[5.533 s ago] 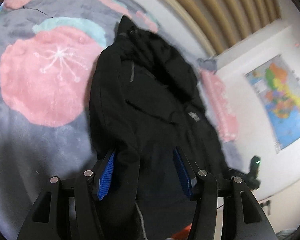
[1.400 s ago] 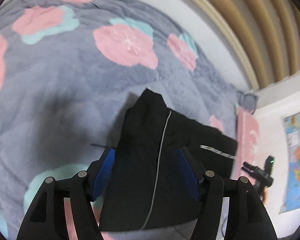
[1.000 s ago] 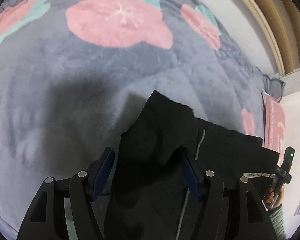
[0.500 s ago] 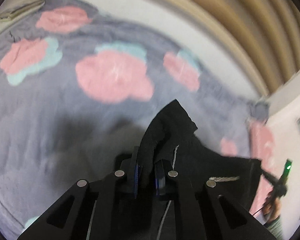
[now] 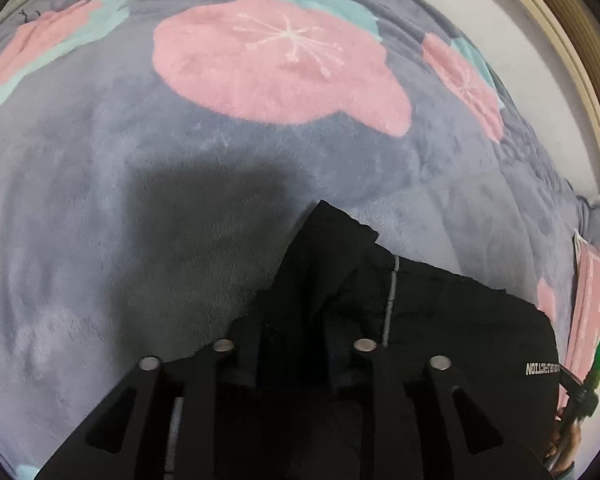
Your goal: Fold large clothes
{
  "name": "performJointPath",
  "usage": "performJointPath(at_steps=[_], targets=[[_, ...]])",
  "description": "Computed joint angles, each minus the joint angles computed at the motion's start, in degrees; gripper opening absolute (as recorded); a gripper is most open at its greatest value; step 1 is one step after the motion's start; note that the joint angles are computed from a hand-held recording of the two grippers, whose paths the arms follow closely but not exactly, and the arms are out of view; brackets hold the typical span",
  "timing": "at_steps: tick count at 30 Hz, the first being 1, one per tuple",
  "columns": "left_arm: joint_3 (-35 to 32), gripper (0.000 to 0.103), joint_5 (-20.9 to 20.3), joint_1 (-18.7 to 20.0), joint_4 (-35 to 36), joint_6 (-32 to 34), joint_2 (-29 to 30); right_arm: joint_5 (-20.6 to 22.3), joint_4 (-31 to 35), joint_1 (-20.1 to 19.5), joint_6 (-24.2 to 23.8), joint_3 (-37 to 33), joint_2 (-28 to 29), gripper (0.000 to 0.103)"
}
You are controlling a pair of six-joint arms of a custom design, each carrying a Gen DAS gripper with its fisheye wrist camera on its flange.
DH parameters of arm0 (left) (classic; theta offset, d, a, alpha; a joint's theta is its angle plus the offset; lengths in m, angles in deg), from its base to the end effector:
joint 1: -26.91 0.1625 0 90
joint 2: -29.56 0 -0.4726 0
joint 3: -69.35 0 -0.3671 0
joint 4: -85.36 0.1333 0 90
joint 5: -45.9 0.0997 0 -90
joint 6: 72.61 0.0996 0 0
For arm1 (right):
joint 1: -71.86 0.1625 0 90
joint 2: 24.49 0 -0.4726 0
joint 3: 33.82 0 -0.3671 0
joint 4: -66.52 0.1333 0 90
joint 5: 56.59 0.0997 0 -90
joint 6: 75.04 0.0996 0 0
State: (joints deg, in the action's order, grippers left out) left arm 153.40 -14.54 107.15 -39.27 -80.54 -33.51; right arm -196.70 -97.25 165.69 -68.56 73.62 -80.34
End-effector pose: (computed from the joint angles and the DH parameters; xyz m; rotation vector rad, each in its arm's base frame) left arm 0.0655 -0.6953 0.3918 -0.0412 2.6387 -0.4189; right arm 0.0975 -0.6046 0.2444 -0.2582 -2.2454 0.5339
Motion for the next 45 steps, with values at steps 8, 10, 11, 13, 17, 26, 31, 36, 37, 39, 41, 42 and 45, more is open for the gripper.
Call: performJointPath(at_steps=[8, 10, 11, 13, 17, 26, 31, 36, 37, 39, 41, 42, 45], targets=[[-5.99, 0.038, -14.67, 3.67, 8.83, 0.89, -4.57, 3.66, -2.71, 4.20, 2.79, 4.91, -7.92, 0.057], [-4.76, 0.040, -11.86, 2.43, 8.71, 2.23, -6.94, 3.93, -4.30, 6.43, 2.23, 6.73, -10.08, 0.059], [-3.59, 0.040, -9.95, 1.33, 8.45, 3.41, -8.50, 3.70, -4.41, 7.62, 2.78, 7.52, -10.79, 0.059], [-1.53, 0.040, -7.85, -0.53, 8.12, 4.72, -10.89, 3.67, -3.22, 10.51, 4.87, 9.05, -11.60, 0.061], [7.18, 0.040, -4.74, -7.22, 6.19, 9.15, -16.97, 5.06, -1.19, 15.67, 8.43, 12.50, -10.86, 0.062], [28.27, 0.041, -5.37, -16.32, 3.86, 5.57, -21.18, 1.38, -0.52, 17.94, 14.08, 14.94, -0.55, 0.062], [32.12, 0.042, -1.88, -14.94, 0.19, 3.92, -18.80, 5.75, -8.64, 13.90, 13.14, 18.40, 1.29, 0.062], [31.98, 0.043, -3.16, -14.56, -0.27, 4.20, -19.75, 3.24, -6.35, 15.66, 14.40, 17.97, 1.56, 0.062], [31.61, 0.043, -3.54, -14.97, 1.48, 4.45, -21.21, 3.30, -5.66, 16.47, 15.22, 18.10, 0.91, 0.062], [31.28, 0.043, -4.95, -15.44, 3.61, 5.13, -23.48, 4.41, -7.94, 18.50, 14.20, 19.50, -0.16, 0.062], [31.49, 0.043, -6.88, -15.56, 5.59, 6.53, -26.25, 4.39, -10.47, 20.39, 13.01, 20.92, -0.31, 0.062], [31.56, 0.043, -7.69, -15.44, 6.15, 7.10, -26.87, 4.39, -10.99, 20.92, 12.82, 21.37, -0.17, 0.062], [33.02, 0.044, -8.48, -14.41, 7.77, 6.61, -27.60, 6.04, -9.44, 20.15, 15.17, 22.49, 1.25, 0.062]])
